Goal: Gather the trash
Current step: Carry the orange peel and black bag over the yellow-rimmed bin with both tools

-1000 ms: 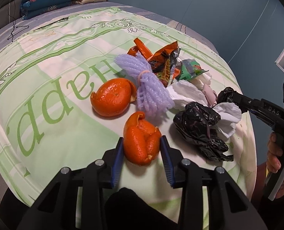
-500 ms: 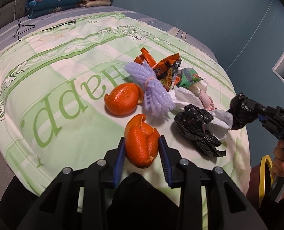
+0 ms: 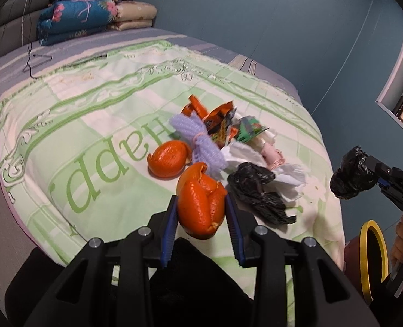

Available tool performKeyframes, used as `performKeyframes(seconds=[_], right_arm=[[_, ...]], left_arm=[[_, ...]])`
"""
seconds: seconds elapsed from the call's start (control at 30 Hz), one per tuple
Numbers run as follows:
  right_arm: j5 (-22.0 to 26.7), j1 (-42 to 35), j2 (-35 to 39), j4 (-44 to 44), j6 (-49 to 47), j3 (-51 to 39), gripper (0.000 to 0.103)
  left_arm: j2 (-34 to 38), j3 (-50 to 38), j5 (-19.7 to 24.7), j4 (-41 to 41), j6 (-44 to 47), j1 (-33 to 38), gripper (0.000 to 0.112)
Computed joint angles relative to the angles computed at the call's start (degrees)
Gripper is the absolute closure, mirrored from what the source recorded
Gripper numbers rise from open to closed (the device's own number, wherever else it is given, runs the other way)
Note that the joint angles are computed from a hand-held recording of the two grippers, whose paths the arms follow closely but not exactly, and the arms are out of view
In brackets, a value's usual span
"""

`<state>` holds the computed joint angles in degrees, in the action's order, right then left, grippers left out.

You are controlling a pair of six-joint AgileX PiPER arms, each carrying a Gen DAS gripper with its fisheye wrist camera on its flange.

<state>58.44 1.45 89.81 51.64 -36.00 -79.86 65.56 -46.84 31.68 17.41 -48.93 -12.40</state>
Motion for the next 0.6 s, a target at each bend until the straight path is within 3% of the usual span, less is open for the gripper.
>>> performKeyframes(seconds=[0.27,0.6], right_arm=[[4.49,-6.12,-5.33,3.75,-4.00,1.74,0.084],[10.97,-16.26,-11.04,8.47,-8.78,1.62,0.084]], left_arm=[[-2.57,-4.82,8.13,12.03,-10.94,-8.94,0.080],[-1.90,-12.04,15.75,20.10,-17.64,-19.89,0.080]])
